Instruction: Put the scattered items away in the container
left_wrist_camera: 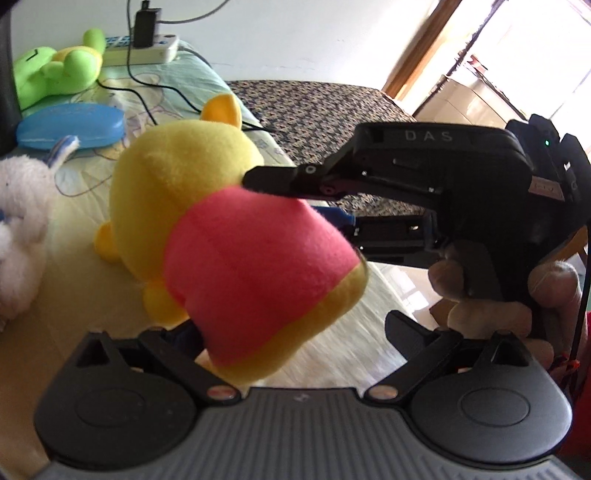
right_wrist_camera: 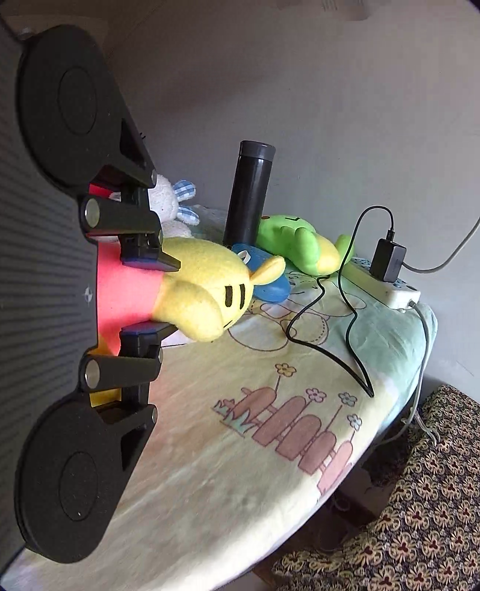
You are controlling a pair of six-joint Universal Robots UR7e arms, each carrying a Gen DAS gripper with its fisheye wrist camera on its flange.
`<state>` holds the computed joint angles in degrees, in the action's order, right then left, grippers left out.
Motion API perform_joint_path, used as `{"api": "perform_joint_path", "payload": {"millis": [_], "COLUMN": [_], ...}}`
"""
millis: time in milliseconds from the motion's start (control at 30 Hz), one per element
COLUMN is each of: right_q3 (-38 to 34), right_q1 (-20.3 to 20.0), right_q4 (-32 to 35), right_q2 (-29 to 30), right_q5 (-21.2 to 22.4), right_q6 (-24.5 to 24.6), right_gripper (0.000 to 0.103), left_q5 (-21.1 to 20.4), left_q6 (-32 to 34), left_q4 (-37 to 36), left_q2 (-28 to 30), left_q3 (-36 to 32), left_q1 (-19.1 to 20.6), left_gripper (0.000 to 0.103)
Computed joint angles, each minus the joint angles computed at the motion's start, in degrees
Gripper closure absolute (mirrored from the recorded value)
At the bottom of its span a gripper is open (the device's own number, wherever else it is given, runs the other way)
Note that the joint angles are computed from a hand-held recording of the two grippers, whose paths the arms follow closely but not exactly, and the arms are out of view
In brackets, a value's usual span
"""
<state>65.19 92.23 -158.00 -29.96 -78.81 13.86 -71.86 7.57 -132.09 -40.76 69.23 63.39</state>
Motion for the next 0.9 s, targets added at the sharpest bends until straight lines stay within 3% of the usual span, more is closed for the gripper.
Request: {"api": "perform_joint_path", "payload": {"millis": [133, 300, 767, 900], "right_q3": [6.78, 8.64, 1.75, -1.07], "right_q1": [0.22, 1.72, 8.41, 9.72], "right_q4": [-4.34, -5.02, 8.65, 12.76], "right_q2": [-3.63, -4.35, 1.20, 3.25], "right_q5": [-1.33, -1.96, -0.50, 0.97], "right_q6": [-1.09, -4.57, -26.47, -30.01], "right_gripper": [0.073, 0.072, 0.064, 0.061], "left_q5": [-0.06, -1.32, 8.24, 12.13], "left_q6": [2.39, 0.68, -8.91, -9.93], "left_q4": [0.77, 0.56, -9.22, -10.37], "left_q2": [-1.79, -5.62, -20.22, -23.75], "left_q3": [3.04, 6.89, 23.56, 26.76], "left_q1": [-0.64, 0.51, 1.39, 0.84], "left_gripper": [0.005, 0.006, 0.006, 0.005]}}
